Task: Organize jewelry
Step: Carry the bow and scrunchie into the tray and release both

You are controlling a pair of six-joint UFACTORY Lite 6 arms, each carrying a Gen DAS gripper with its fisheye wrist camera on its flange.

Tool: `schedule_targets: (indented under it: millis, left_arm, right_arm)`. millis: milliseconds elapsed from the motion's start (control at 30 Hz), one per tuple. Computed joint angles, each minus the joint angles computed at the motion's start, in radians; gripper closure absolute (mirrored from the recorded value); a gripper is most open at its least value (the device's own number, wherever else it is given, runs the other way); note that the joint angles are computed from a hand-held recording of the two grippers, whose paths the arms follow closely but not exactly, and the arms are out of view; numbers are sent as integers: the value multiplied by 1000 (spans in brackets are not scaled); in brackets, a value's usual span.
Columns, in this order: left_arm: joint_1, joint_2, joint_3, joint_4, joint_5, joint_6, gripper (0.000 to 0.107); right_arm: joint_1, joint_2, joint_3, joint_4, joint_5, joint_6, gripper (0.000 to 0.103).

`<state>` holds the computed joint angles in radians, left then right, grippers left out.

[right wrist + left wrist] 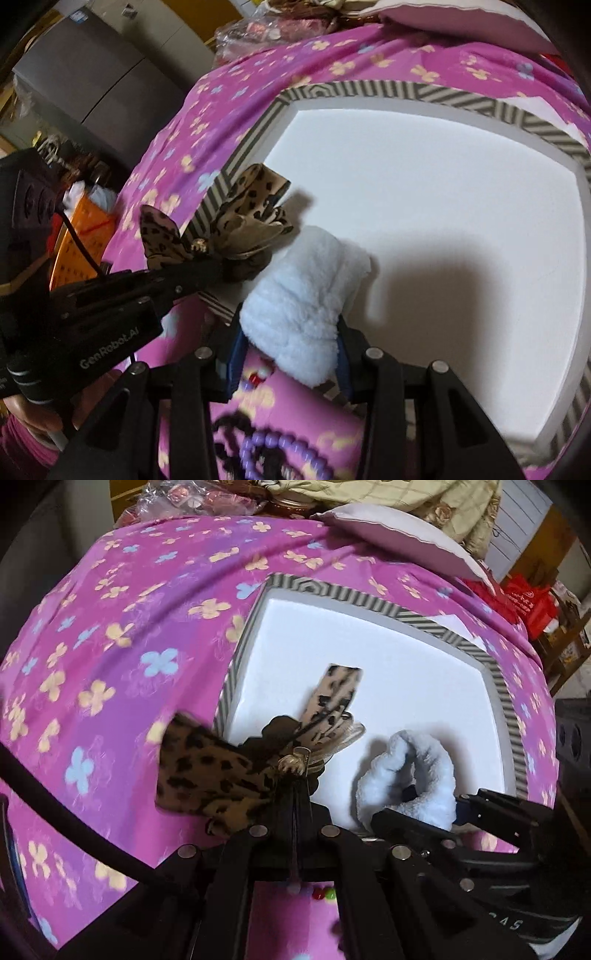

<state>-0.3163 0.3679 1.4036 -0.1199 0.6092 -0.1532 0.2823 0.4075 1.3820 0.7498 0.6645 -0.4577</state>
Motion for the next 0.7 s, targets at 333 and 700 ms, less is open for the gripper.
schedule_targets:
  millis: [333,700]
  left_arm:
    - [14,58,97,19,-3,-56,95]
    - [28,-63,-33,-79,-10,-6,70]
  right_arm:
    - [12,29,90,-168,-40,123,48]
    - [-77,-164,-60,-86,-2,83,38]
